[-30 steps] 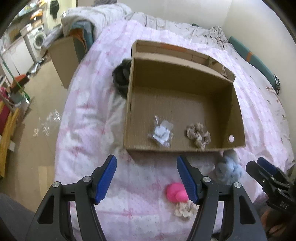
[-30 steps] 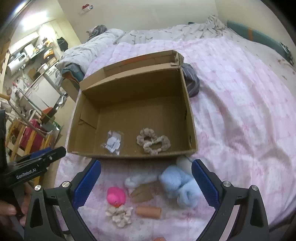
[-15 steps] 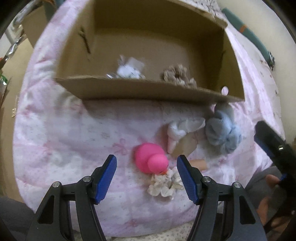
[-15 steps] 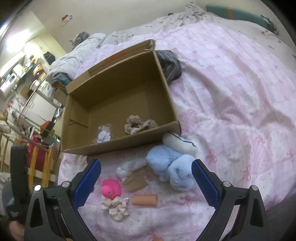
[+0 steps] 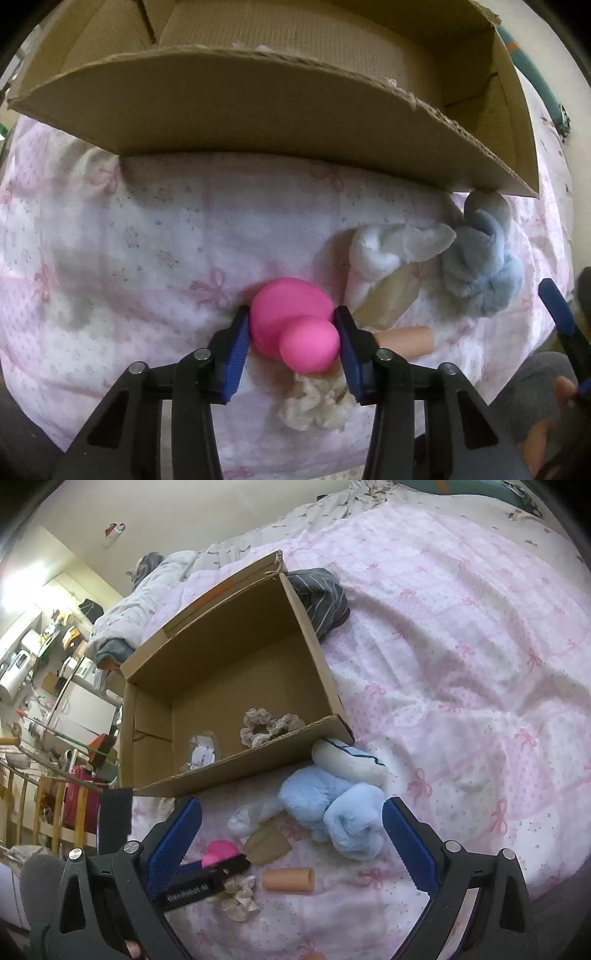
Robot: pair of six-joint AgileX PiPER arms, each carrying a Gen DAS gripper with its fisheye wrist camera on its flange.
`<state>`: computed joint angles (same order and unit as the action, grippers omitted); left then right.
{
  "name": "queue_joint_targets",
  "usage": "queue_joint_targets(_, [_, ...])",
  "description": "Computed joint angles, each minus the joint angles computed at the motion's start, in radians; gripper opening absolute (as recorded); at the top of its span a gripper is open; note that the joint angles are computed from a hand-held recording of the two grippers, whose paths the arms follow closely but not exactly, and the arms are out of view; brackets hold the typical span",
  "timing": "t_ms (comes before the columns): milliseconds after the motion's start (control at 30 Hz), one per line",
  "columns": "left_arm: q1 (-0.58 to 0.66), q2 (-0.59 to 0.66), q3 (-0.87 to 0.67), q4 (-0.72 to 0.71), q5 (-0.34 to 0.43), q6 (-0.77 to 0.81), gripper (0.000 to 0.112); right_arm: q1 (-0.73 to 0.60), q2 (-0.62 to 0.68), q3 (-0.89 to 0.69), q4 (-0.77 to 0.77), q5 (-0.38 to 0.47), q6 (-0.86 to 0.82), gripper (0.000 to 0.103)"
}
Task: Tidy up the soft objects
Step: 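Grasp the pink rubber duck with the left gripper while the right grasps the blue plush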
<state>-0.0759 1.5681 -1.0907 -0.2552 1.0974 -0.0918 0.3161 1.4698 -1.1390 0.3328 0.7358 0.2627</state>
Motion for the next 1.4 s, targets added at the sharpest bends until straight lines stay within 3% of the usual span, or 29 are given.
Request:
queue_joint_targets(100, [0.008,-0.037,-0.002,0.054,-0.006,-0.009,0.041,0.000,-0.002,0.008,-0.042,0.009,-0.008,0.103])
queue_joint_targets(400, [0.035,-0.142,-0.014,0.165,0.026,-0.107,0.041,-0.111,-0.073,0.063,0.128,-0.004,-0.076,0.103])
queue_joint_targets(567, [0.040,-0.173,-0.096,0.162,0.080,-0.104,0.041,-0.100,-0.065,0.047,0.023,0.017,-0.064,0.103])
queue_joint_targets(700, [0.049,-0.175,-0.123,0.167,0.081,-0.075,0.041,-0.095,-0.031,0.024,0.003,0.055,-0.091,0.103])
queue_joint_targets(833, [0.090,-0.200,-0.128,0.150,0.077,0.013,0.041,-0.034,0.031,-0.009,-0.116,0.051,0.014,0.103])
queue_joint_targets(933, [0.118,-0.210,-0.163,0.162,0.084,0.062,0.041,-0.022,0.087,-0.042,-0.087,0.041,0.025,0.102])
queue_joint_targets(1033, [0.176,-0.225,-0.150,0.122,0.070,0.129,0.041,0.019,0.152,-0.085,-0.138,0.056,0.066,0.092])
queue_joint_targets(1200, [0.226,-0.246,-0.082,0.082,-0.008,0.231,0.041,0.067,0.240,-0.140,-0.194,0.083,0.103,0.091])
queue_joint_targets(1300, [0.271,-0.222,-0.048,0.057,-0.021,0.242,0.041,0.089,0.275,-0.165,-0.253,0.098,0.149,0.076])
queue_joint_targets(1367, [0.295,-0.207,-0.052,0.032,-0.015,0.233,0.041,0.085,0.287,-0.164,-0.233,0.101,0.138,0.053])
queue_joint_targets(1400, [0.307,-0.203,-0.058,0.016,-0.014,0.229,0.041,0.086,0.287,-0.162,-0.237,0.105,0.141,0.048])
